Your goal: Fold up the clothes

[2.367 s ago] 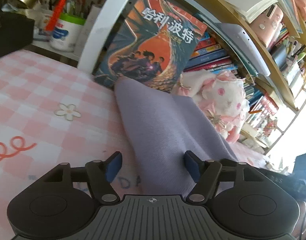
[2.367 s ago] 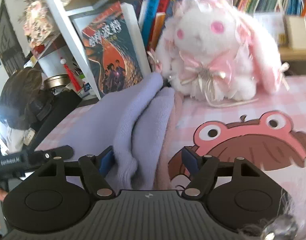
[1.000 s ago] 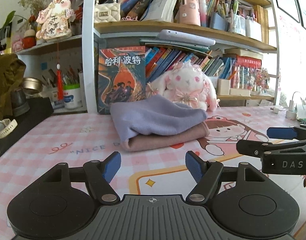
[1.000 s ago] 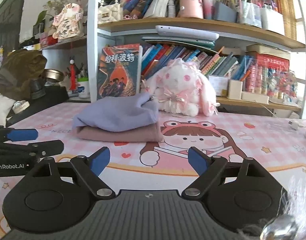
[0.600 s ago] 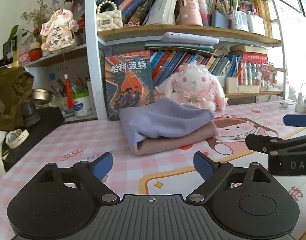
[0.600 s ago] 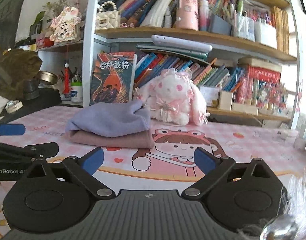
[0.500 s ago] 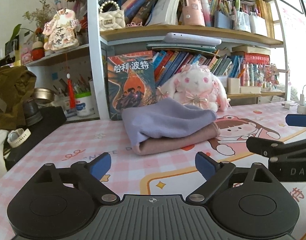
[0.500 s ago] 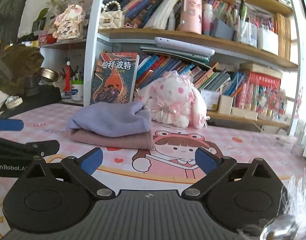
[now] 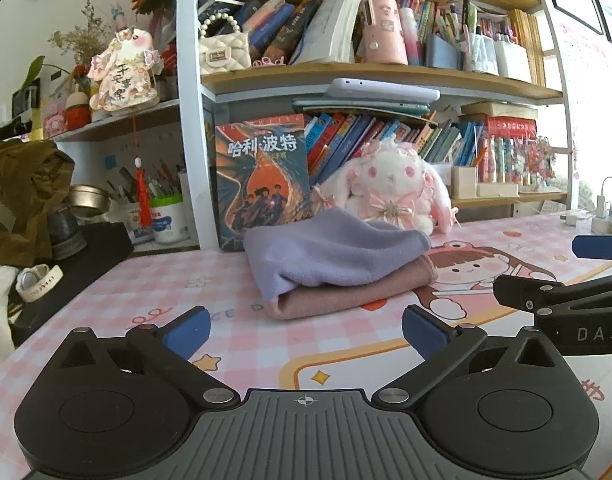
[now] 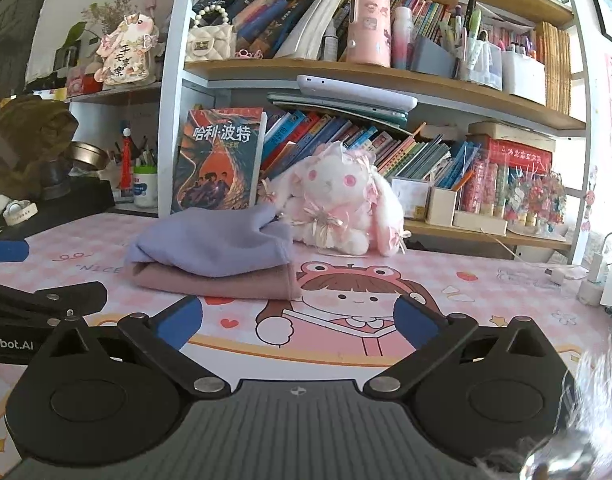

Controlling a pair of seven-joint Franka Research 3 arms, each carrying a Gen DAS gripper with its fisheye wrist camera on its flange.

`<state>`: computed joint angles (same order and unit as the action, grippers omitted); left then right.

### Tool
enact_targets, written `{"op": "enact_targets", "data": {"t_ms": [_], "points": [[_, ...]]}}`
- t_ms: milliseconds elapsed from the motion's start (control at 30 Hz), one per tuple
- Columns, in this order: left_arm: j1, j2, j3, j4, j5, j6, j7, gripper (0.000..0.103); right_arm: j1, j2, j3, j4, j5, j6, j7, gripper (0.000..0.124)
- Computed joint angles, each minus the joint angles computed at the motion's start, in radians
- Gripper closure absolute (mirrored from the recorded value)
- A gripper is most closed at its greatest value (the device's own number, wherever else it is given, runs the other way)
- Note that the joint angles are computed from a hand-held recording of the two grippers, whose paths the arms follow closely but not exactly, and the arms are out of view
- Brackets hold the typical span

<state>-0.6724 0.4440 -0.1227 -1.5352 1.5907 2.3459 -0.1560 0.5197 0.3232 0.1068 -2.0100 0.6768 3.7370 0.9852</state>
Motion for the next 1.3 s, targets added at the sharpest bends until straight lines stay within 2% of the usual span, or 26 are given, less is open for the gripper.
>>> {"op": "enact_targets", "data": {"t_ms": [433, 1300], "points": [[-0.004, 0.012, 0.003, 0.019, -0.039, -0.010, 0.042, 0.000, -0.006, -0.001, 0.003, -0.007, -0.027, 0.006, 0.015, 0.021], [-0.010, 0.007, 0.004, 0.011, -0.025, -0.021, 0.031, 0.000, -0.011, -0.004, 0.004, -0.014, -0.043, 0.006, 0.037, 0.021]]}}
